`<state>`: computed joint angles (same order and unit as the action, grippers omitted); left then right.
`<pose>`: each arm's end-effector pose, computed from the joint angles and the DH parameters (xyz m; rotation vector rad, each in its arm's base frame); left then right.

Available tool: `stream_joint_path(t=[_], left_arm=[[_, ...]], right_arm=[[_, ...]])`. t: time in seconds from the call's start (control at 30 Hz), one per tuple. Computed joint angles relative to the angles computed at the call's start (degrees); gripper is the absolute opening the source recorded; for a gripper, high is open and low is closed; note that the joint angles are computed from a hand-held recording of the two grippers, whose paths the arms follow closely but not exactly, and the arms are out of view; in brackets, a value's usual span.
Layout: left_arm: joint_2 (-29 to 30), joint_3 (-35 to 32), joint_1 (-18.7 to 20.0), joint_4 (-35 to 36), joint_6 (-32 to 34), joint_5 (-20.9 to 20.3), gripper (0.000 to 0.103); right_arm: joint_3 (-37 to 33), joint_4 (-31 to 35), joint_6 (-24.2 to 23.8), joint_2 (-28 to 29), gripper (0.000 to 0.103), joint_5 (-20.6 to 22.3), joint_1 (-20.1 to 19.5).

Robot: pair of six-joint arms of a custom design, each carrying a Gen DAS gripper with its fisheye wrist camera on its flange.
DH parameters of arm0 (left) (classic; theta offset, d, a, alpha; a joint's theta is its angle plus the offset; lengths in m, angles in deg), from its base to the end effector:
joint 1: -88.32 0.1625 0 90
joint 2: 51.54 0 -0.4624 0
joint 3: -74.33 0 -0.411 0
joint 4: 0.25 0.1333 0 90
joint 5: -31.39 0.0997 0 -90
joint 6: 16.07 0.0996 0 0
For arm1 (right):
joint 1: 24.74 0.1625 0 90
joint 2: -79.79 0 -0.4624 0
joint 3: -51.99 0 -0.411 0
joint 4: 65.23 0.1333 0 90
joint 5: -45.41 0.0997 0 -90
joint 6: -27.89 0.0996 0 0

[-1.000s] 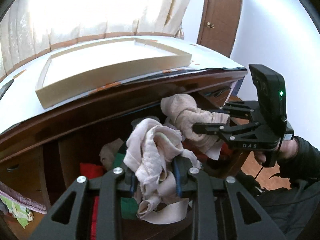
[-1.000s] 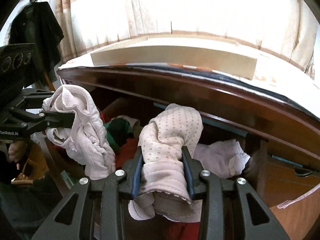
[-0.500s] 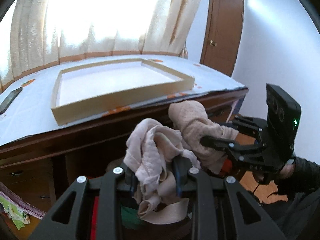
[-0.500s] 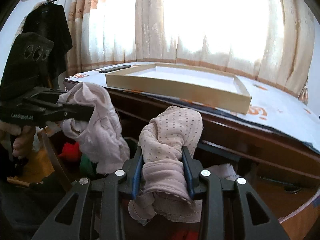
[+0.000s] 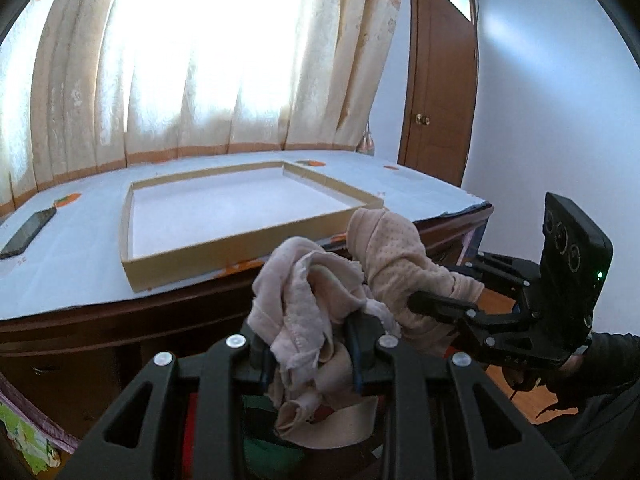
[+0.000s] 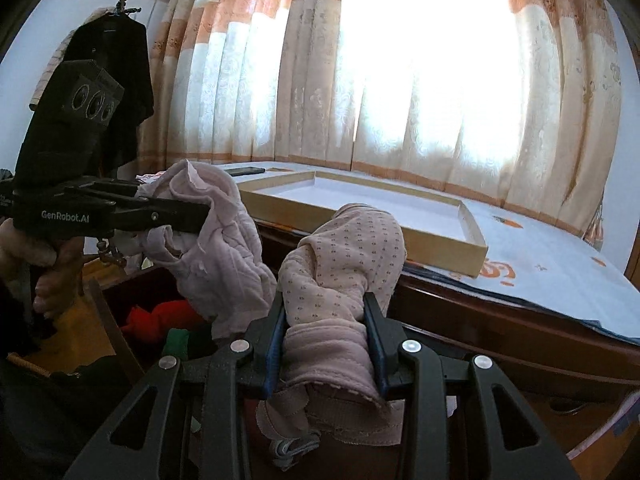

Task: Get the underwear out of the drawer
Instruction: 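Lift both held underwear out of the drawer up toward the table, then carry both held underwear over the cardboard tray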

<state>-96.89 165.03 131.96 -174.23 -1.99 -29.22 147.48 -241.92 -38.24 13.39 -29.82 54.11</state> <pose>-0.4140 -0.6466 0.1935 1.1173 2.3995 -1.0796 0.0244 -0.6969 0.4190 1.2679 -2.0636 1.2329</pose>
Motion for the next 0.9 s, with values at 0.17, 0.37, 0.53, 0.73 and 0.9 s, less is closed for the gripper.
stream_joint_path(t=[0.17, 0.37, 0.53, 0.73, 0.9], left_arm=[[0.2, 0.4, -0.3, -2.8, 1.4, 0.5, 0.026], [0.6, 1.1, -0.7, -8.6, 4.2, 0.6, 0.026], [1.0, 1.7, -1.2, -13.3, 7.2, 0.6, 0.026], [1.2, 2.1, -1.7, -17.3, 9.8, 0.7, 0.026], [1.6, 2.5, -1.8, -21.9, 11.7, 0.5, 0.026]], right_arm=[[0.5, -1.8, -0.1, 0.1, 0.038, 0.9, 0.0], [1.8, -5.5, -0.1, -0.2, 0.038, 3.3, -0.5], [2.7, -9.0, 0.4, -0.3, 0.038, 5.4, -0.8], [3.3, -12.6, 1.0, -0.3, 0.038, 7.8, -1.1], [3.8, -15.4, 1.9, -0.5, 0.038, 9.5, -1.3]])
